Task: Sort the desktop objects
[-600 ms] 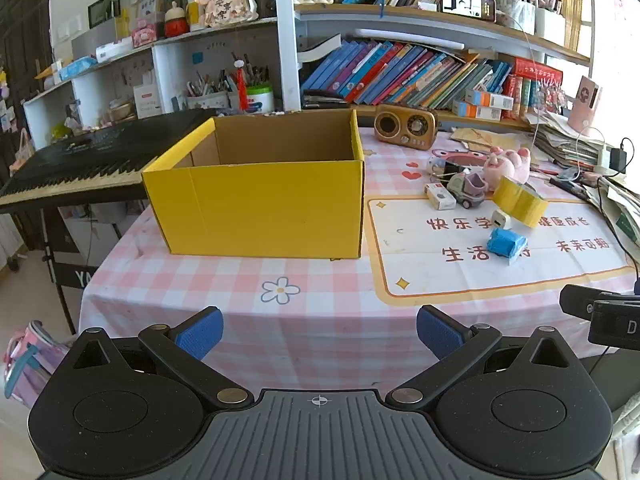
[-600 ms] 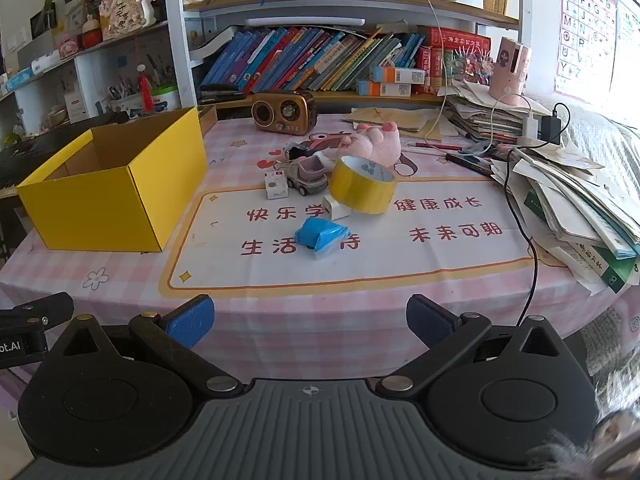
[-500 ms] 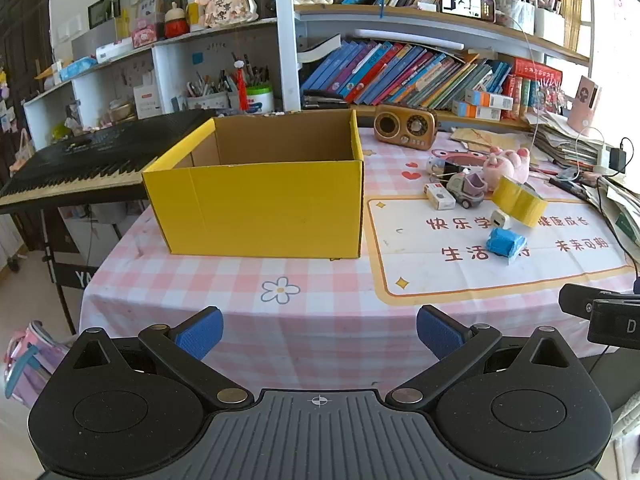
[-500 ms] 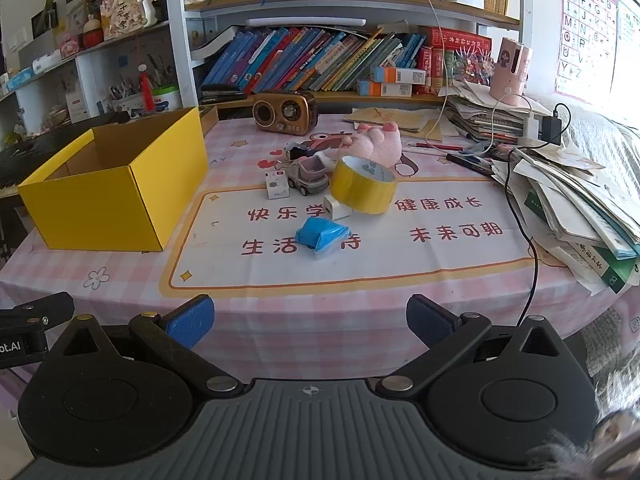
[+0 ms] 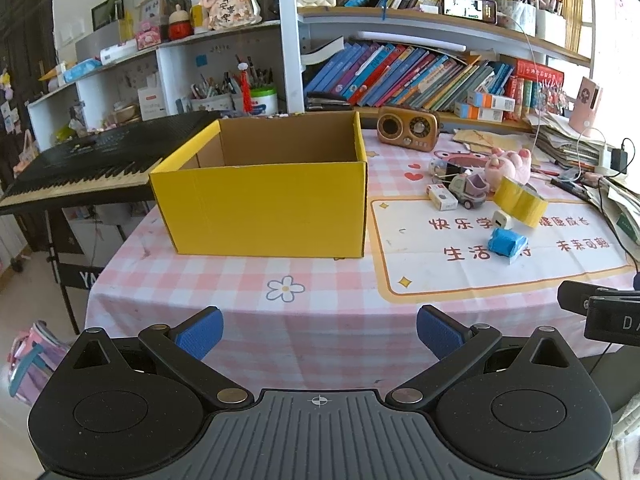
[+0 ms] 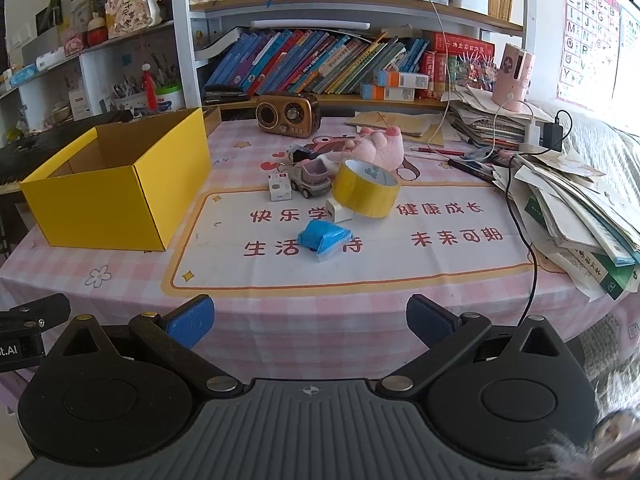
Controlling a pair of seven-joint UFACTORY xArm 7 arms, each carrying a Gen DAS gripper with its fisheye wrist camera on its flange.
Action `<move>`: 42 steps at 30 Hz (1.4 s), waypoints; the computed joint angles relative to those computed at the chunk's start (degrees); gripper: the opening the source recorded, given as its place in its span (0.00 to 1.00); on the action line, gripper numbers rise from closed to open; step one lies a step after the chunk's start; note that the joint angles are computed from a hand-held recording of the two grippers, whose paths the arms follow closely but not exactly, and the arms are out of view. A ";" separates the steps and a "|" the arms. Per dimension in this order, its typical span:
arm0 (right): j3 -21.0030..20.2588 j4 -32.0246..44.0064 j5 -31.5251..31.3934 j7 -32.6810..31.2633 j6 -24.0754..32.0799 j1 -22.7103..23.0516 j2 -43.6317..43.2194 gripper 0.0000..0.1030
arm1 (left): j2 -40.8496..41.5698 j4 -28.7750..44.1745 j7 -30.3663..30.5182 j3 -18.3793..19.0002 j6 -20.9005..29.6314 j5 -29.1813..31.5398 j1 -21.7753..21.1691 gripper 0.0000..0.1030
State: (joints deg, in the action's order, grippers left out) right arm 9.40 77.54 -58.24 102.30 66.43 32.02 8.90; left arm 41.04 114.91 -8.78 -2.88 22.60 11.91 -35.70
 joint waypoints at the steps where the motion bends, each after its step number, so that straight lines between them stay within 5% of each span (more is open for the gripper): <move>1: -0.04 0.04 -0.01 -0.09 -0.28 -0.08 0.06 1.00 | 0.10 0.26 0.23 -0.27 0.31 -0.25 0.21 1.00; 20: -0.37 1.99 -0.67 -2.31 1.42 1.08 1.51 1.00 | 0.83 1.46 -0.61 0.16 0.52 -0.21 0.17 1.00; 42: -0.26 -0.65 -2.22 -0.24 -3.44 0.42 -0.11 1.00 | 0.24 0.52 2.22 -1.11 0.89 -1.93 0.91 1.00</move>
